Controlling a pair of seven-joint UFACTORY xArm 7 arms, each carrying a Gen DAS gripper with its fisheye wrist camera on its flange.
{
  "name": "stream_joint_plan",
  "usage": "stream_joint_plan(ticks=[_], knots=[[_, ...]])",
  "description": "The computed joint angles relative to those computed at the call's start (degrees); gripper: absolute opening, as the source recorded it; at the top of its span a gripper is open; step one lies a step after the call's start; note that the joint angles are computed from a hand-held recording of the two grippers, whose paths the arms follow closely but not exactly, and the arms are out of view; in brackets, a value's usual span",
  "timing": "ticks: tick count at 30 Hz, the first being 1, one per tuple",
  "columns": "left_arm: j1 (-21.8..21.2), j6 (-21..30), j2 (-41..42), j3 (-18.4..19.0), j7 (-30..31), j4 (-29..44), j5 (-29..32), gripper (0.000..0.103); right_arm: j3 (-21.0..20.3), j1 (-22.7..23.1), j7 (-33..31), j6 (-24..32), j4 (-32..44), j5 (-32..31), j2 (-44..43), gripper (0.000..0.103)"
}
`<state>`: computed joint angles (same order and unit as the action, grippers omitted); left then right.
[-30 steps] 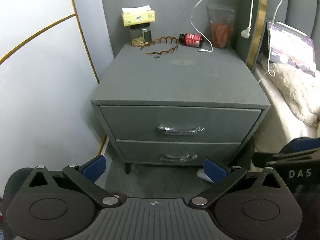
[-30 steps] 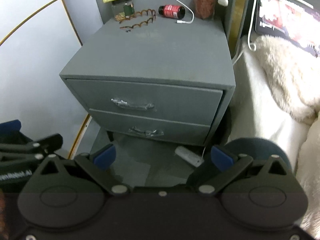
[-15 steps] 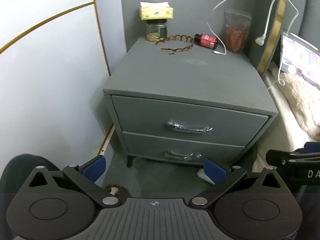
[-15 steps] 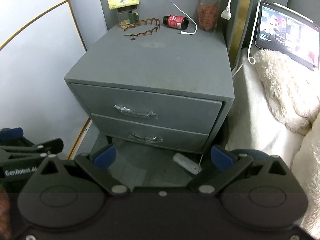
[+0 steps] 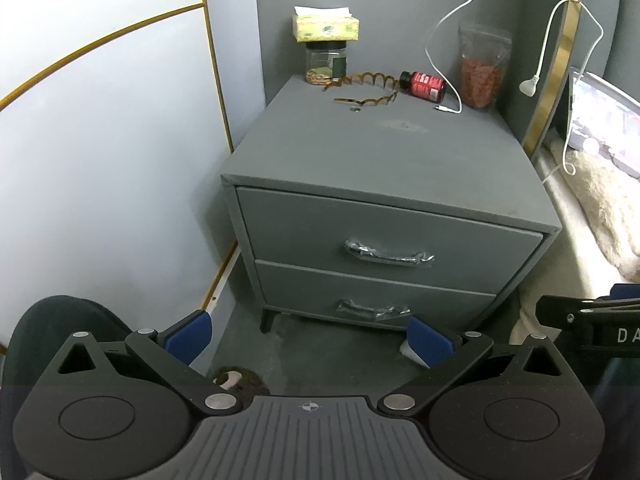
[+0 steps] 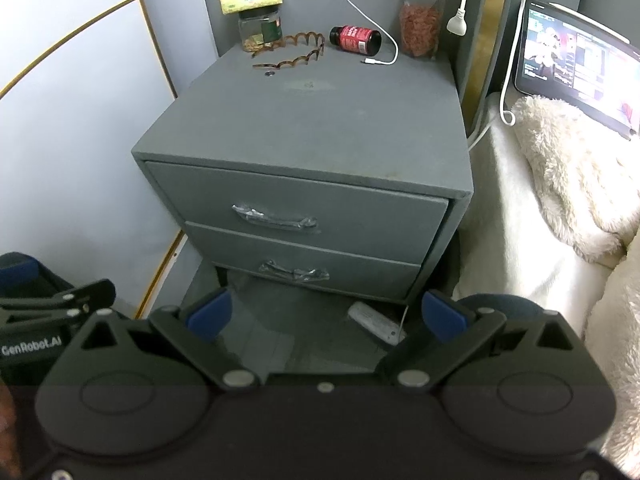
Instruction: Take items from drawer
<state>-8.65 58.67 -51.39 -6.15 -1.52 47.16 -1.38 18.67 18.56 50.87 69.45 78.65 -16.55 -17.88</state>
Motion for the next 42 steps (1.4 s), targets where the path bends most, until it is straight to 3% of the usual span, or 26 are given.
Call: stream_joint_plan(ticks=[42], knots=[[0.2,0.8,-0.5,0.1,-0.1,-0.1,0.2,0.103,0.1,0.9,-0.9,0.9,1.4,-0.2,1.1,0.103]])
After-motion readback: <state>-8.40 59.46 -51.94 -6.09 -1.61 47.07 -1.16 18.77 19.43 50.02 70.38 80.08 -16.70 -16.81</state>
